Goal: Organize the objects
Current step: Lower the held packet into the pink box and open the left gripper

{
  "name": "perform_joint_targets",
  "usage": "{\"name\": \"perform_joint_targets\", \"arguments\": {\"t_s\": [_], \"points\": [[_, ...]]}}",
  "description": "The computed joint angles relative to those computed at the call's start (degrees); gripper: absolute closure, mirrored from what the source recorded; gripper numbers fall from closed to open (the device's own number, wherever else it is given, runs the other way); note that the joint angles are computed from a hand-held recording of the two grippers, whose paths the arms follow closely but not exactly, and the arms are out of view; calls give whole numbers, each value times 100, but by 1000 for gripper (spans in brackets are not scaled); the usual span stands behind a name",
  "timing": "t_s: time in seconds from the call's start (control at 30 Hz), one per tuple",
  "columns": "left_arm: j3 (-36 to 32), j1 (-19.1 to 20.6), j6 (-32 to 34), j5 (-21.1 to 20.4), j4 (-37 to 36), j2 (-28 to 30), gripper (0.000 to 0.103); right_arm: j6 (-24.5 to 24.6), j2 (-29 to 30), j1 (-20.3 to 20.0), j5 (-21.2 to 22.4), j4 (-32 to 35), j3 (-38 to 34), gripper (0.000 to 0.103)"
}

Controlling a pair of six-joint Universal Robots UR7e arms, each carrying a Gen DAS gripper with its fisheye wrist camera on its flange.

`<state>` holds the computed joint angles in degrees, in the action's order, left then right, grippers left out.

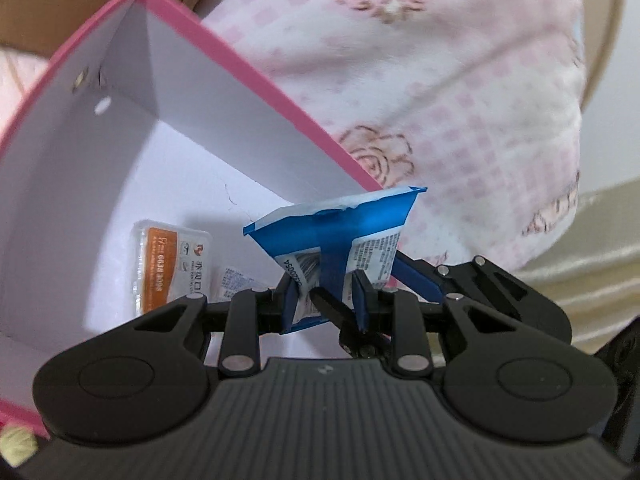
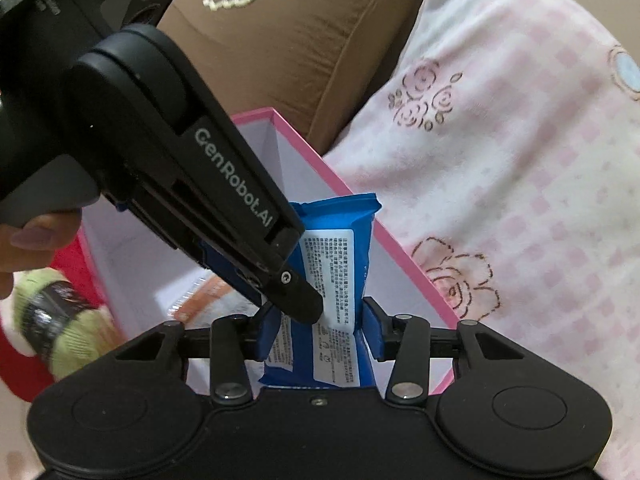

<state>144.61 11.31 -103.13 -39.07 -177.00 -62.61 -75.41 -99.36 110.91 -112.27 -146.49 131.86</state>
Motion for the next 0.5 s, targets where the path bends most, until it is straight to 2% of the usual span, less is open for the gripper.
{"name": "perform_joint_targets", "arguments": {"t_s": [0.1,0.13,0.3,0.43,0.5], "points": [[68,170,169,36,-798,352,76,-512,214,-67,-88,-369,39,58],[47,231,216,27,-837,408,76,-631,276,-85,-117,-436,40,58],[-87,424,70,17,-584,519,74,-1190,627,-175,-250,-856,93,57],[-126,567,10,-107,-357,437,73,-1435,728,-293,-144,-977,132,58],[-171,562,-176,-117,187,260,73,-1519,751,-332,-99,-992,141,59]]}}
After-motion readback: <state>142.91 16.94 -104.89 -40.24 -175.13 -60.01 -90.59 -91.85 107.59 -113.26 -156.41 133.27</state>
